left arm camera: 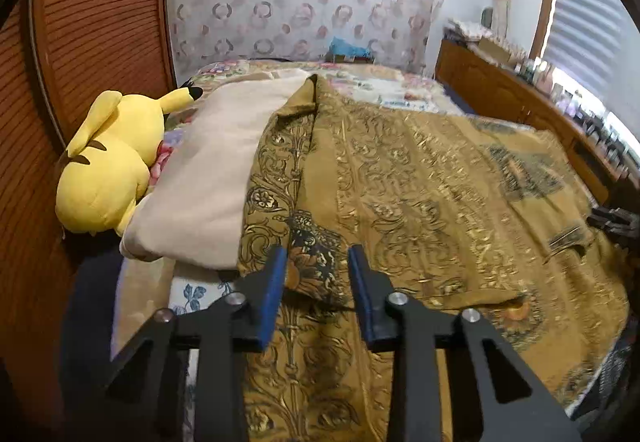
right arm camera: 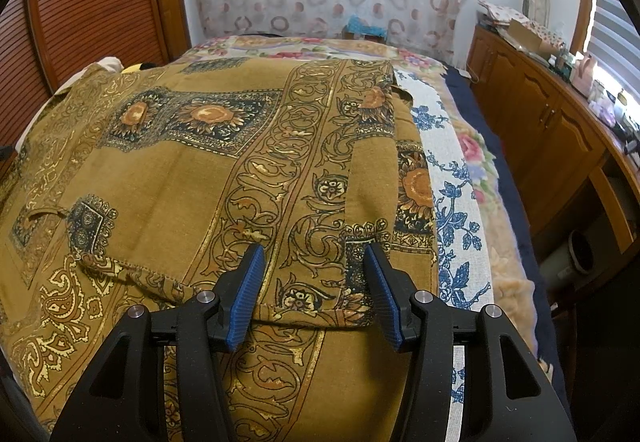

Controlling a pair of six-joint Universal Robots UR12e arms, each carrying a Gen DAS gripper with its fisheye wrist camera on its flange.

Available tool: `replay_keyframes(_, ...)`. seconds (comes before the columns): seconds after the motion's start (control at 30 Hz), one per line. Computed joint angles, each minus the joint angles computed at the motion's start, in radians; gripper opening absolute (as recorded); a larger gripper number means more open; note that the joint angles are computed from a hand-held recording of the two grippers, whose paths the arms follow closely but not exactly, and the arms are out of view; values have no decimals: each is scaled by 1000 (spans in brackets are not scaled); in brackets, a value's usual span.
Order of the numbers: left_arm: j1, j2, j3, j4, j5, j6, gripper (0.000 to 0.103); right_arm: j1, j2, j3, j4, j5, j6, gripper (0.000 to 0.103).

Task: Fold small clothes

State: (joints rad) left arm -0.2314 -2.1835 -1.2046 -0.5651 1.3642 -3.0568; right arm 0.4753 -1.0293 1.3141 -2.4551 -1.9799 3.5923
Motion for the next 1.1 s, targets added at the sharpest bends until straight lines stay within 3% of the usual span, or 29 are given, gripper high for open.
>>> replay_keyframes(0.1, -11, -16, 15, -22, 58, 11, 30, 1, 0, 0, 0, -1, 0, 53)
replay_keyframes(0.27, -6, -21, 10, -37, 22, 4, 30, 0, 1, -1, 0, 0, 0, 53)
replay_keyframes(0.3, -5, -20, 8, -33, 15, 9, 28, 1, 0, 0, 0, -1, 1, 53)
replay_keyframes(0.37, -2, -18, 5, -30, -21, 20, 11, 0, 1, -1, 0, -1, 0, 53)
replay_keyframes(0.7, -8, -31, 32, -65, 0, 20, 11, 1, 1, 0, 0, -2, 1, 54)
replay_keyframes(1.1, -5, -34, 18, -29, -10, 10, 13, -3, -7, 13, -28, 10, 6, 54)
